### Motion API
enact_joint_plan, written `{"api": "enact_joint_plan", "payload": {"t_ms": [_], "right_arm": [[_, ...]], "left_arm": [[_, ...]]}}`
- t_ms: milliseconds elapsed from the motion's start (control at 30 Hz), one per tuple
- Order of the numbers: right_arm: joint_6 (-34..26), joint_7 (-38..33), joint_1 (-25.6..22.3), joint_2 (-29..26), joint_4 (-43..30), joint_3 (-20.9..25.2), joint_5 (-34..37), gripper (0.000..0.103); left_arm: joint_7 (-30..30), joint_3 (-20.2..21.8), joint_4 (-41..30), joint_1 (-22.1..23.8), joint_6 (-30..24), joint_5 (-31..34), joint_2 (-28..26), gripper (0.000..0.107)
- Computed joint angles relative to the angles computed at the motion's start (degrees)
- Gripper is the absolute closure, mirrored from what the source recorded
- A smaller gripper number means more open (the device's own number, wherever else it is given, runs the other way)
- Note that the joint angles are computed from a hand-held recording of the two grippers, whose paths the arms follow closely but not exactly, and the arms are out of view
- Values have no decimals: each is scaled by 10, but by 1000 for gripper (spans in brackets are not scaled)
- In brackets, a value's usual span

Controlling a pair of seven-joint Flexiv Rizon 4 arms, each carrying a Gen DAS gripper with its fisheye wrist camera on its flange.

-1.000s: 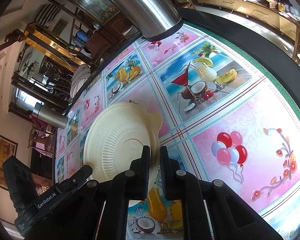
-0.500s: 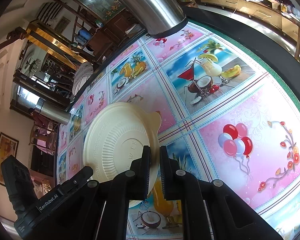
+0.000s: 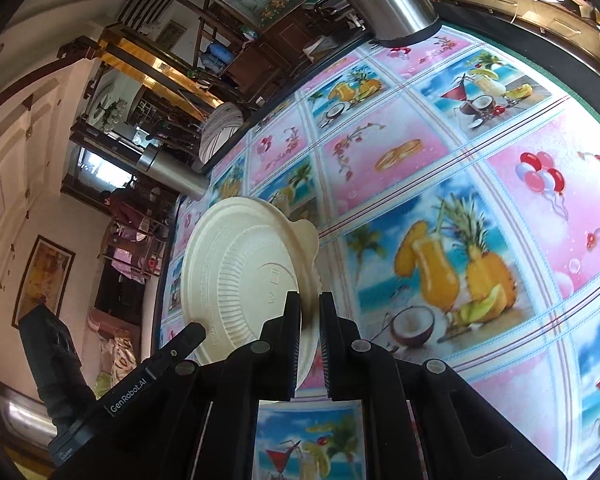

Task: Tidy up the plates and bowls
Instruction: 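Carry the beige bowl toward the plate stack, then lower the beige bowl onto the stacked plates and bowl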

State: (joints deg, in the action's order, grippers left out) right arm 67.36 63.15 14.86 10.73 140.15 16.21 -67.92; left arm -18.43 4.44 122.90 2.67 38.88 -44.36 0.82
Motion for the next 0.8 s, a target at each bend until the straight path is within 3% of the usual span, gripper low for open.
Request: {"api": "enact_joint_plan", "payload": {"t_ms": [167,467,800], "right_arm": [[-17,33,36,-56,-65,7,-50,94],[-79,-59,137,-153,-211,-8,-30,94],[-115,-173,235,-255,-365,-44,4,94]], "left_arm": [[54,32,1,33,2,-30,18,98],[108,67,-39,107,-22,-83,4,97],[131,72,-90,179,-29,-131,-40,97]]}}
